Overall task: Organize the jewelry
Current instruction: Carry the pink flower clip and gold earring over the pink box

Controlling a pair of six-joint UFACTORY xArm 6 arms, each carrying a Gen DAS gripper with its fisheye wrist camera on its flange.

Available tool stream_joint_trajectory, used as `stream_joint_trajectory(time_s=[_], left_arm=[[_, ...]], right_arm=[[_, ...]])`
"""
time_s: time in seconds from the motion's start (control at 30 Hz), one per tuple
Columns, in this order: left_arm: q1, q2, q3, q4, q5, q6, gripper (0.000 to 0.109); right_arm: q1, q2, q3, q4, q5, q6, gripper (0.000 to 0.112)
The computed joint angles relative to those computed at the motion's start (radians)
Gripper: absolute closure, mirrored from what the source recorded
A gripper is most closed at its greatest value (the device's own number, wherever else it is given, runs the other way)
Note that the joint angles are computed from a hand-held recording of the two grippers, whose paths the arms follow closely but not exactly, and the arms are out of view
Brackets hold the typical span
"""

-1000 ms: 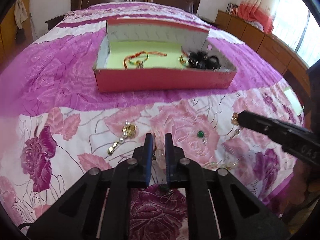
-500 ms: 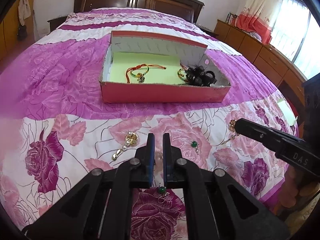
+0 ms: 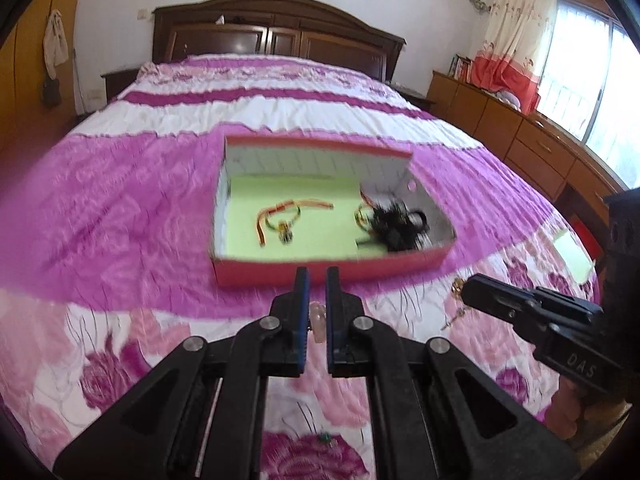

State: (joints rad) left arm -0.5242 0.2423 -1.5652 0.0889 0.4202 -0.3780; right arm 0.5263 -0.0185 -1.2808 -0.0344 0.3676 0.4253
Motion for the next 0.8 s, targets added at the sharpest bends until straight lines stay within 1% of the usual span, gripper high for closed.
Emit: stream_joint_trajectory(time_s=[0.1, 0.23, 0.33, 0.5, 0.67, 0.8], left_arm=[[0.012, 0.042, -0.065, 0.042, 0.001, -0.029, 0.109], [0.026, 0.094, -0.141, 0.059, -0.003, -0.04, 0.109], [0.035, 0.151, -0.224, 0.089, 0.004, -0.052, 0.109], [0.04, 0.234, -0.342, 0.094, 0.033, -0.03, 0.109], [0.039, 0.331, -0.473, 0.118, 0.072, -0.033, 0.109], [0.038, 0.414, -0.584, 0.105, 0.124, -0.022, 0.109]], right_arm=[[-0.006, 0.025, -0.042, -0.039, -0.005, 0.013, 0.103], [-0.021, 0.081, -0.122, -0.085, -0.019, 0.022, 0.103], [-0.032, 0.127, -0.186, -0.127, -0.018, 0.036, 0.103], [-0.053, 0.21, -0.293, -0.171, -0.019, 0.058, 0.103], [-0.078, 0.317, -0.428, -0.198, 0.013, 0.082, 0.103], [-0.094, 0.399, -0.529, -0.219, 0.057, 0.087, 0.103]])
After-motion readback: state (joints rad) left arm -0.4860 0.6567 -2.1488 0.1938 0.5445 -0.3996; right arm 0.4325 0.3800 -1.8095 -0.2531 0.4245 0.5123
